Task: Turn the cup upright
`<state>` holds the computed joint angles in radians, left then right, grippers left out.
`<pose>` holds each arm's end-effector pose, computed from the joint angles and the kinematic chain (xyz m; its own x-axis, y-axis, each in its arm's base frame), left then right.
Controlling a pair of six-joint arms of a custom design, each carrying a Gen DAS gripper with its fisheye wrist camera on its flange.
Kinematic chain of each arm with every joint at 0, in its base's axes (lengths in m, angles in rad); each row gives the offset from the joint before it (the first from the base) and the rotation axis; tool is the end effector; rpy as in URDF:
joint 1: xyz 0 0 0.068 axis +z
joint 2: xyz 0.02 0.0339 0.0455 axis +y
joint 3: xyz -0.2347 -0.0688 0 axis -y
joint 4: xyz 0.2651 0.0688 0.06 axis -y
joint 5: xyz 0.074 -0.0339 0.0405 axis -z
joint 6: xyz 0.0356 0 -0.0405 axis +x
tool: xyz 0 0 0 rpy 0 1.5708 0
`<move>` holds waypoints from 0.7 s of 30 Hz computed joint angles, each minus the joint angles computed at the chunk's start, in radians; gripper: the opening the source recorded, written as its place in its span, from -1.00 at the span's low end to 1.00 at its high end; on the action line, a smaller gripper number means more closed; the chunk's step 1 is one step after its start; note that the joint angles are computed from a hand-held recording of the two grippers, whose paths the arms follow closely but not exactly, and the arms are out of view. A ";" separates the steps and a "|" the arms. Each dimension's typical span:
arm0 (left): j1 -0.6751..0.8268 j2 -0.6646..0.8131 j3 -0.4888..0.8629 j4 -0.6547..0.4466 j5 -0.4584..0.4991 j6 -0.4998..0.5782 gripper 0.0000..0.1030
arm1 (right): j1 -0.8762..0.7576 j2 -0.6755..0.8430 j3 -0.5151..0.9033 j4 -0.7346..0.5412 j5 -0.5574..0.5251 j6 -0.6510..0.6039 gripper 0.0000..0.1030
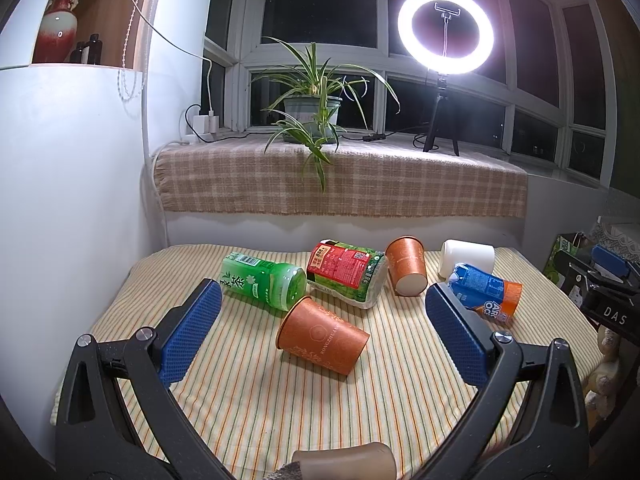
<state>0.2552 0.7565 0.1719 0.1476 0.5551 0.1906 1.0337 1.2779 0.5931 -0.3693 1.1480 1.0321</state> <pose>0.1963 0.0318 0.1342 -0.3552 0.0737 -0.9319 0.3206 0.9460 -0.0474 0.1503 0.1890 0.1400 -0.3330 0.1292 -0.9340 0.3192 0.9475 0.0173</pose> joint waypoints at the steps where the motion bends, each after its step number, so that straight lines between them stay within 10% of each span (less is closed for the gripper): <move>1: -0.002 0.004 0.002 0.001 -0.003 0.000 1.00 | 0.002 -0.002 -0.001 -0.002 0.000 0.001 0.75; 21: -0.015 -0.014 -0.008 -0.005 -0.016 -0.006 1.00 | -0.004 -0.003 0.002 0.006 -0.010 -0.013 0.75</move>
<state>0.2402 0.7425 0.1636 0.1426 0.5387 0.1843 1.0296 1.2750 0.5947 -0.3635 1.1381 1.0193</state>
